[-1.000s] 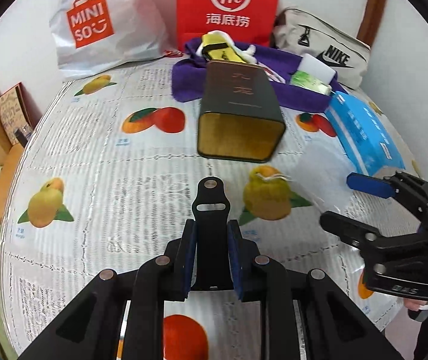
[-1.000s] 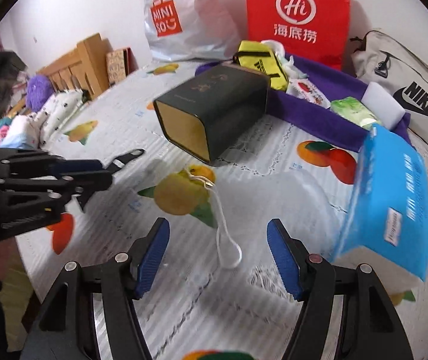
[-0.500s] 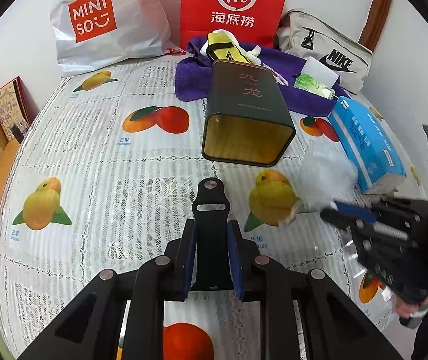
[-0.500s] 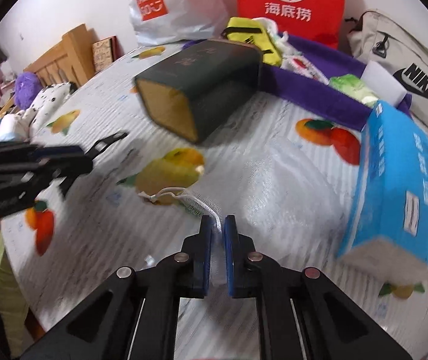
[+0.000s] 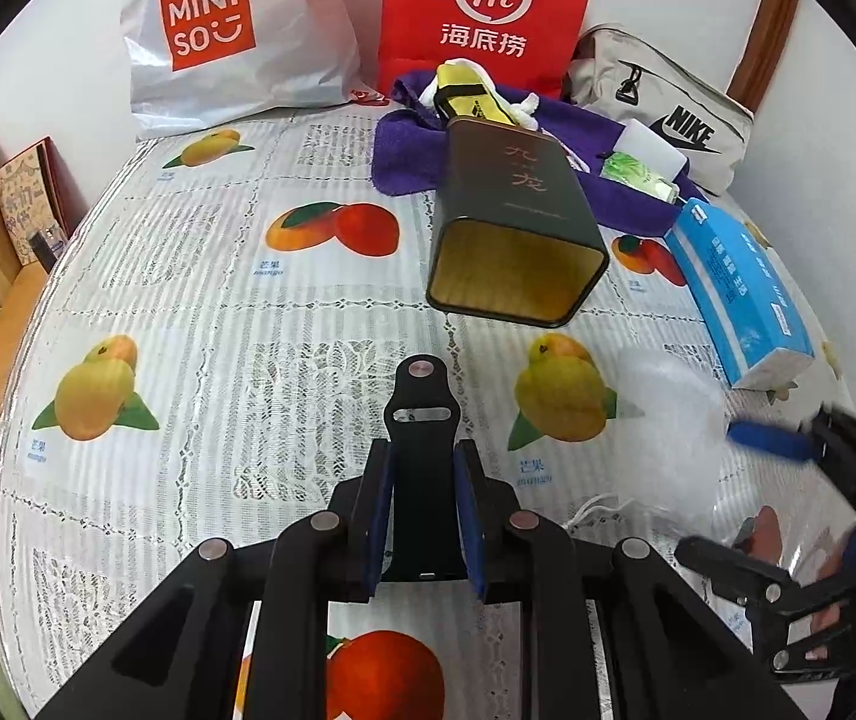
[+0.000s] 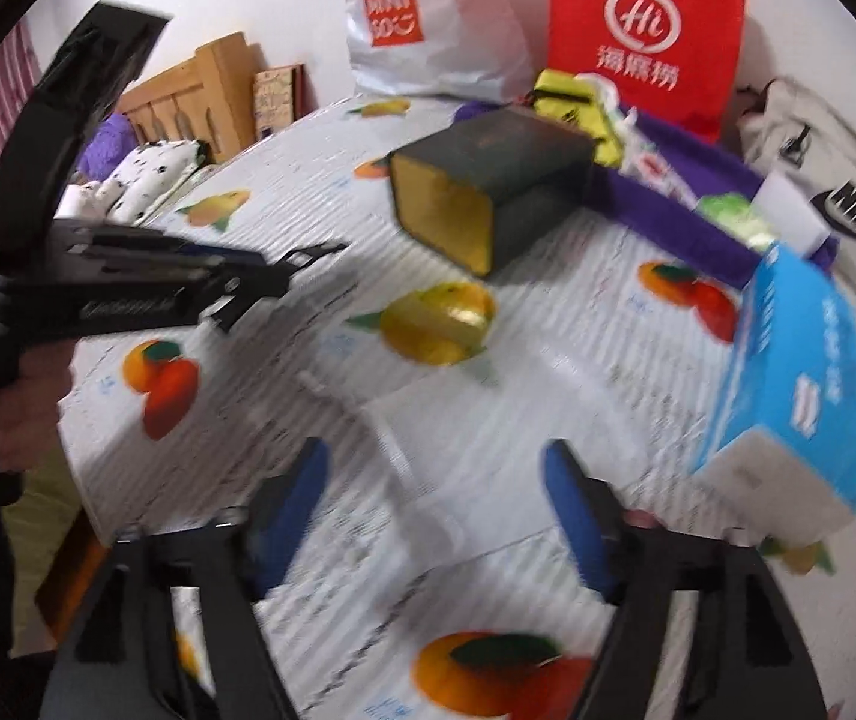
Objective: Organize soft objects
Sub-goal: 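Grasp the clear mesh bag with the right tool while the left tool holds the strap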
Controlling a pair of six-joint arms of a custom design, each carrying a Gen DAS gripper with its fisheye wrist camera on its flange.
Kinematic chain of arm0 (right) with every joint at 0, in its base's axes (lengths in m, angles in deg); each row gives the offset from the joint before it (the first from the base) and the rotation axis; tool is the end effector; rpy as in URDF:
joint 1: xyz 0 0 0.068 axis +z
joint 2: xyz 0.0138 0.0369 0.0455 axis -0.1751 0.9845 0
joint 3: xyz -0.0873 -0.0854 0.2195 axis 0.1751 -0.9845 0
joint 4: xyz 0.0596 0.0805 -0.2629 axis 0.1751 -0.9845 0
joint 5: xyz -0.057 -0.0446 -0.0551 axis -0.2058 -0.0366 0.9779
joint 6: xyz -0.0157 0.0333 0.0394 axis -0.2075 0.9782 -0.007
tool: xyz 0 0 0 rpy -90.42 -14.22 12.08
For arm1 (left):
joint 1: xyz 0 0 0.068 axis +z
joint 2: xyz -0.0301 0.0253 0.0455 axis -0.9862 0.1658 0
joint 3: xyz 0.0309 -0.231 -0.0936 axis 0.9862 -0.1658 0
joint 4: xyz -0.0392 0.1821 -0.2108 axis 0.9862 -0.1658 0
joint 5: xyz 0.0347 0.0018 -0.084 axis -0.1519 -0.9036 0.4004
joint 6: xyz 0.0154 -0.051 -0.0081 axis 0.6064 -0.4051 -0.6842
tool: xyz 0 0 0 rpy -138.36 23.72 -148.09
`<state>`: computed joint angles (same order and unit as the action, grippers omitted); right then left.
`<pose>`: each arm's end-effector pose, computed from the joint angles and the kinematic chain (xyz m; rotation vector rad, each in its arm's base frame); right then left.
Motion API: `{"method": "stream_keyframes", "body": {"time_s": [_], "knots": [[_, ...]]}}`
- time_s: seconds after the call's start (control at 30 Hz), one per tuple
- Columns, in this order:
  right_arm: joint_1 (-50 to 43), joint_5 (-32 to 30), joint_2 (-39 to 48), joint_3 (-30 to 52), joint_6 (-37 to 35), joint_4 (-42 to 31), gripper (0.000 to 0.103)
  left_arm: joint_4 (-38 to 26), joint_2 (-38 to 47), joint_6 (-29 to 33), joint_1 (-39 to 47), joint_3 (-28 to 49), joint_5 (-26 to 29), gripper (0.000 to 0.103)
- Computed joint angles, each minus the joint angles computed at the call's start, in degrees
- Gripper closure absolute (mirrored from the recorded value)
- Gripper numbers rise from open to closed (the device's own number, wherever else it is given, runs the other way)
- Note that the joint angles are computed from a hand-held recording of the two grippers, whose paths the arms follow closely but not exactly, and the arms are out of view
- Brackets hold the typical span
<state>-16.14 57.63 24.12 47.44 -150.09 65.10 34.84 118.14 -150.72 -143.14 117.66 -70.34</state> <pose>0.2083 -0.0040 0.0395 -1.3105 2.3135 0.4616 0.1223 -0.1995 0.0385 -0.5431 2.5540 -0.0441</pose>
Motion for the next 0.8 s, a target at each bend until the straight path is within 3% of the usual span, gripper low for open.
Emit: {"method": "stream_keyframes", "body": {"time_s": [0.27,0.4,0.57,0.63,0.73,0.8], "knots": [[6.25,4.42,11.89,4.91,8.50,9.62,0.023,0.45,-0.17,0.56,-0.28,-0.02,-0.13,0.083],[6.71,3.73,14.75,5.43,10.80,12.23,0.005,0.00,-1.00,0.71,-0.45,-0.28,-0.45,0.083],[9.20,5.12,14.84,2.66,13.34,18.15,0.000,1.03,-1.07,1.25,-0.44,-0.46,-0.12,0.083],[8.91,4.76,14.95,2.93,13.66,17.88,0.002,1.13,-0.84,1.31,-0.44,-0.31,0.05,0.083],[7.43,4.04,14.33,2.65,12.79,17.80,0.015,0.92,-0.58,1.28,-0.40,0.02,0.36,0.083],[6.00,3.60,13.80,3.18,12.26,16.41,0.033,0.56,-0.54,1.21,-0.44,0.25,0.34,0.083]]}}
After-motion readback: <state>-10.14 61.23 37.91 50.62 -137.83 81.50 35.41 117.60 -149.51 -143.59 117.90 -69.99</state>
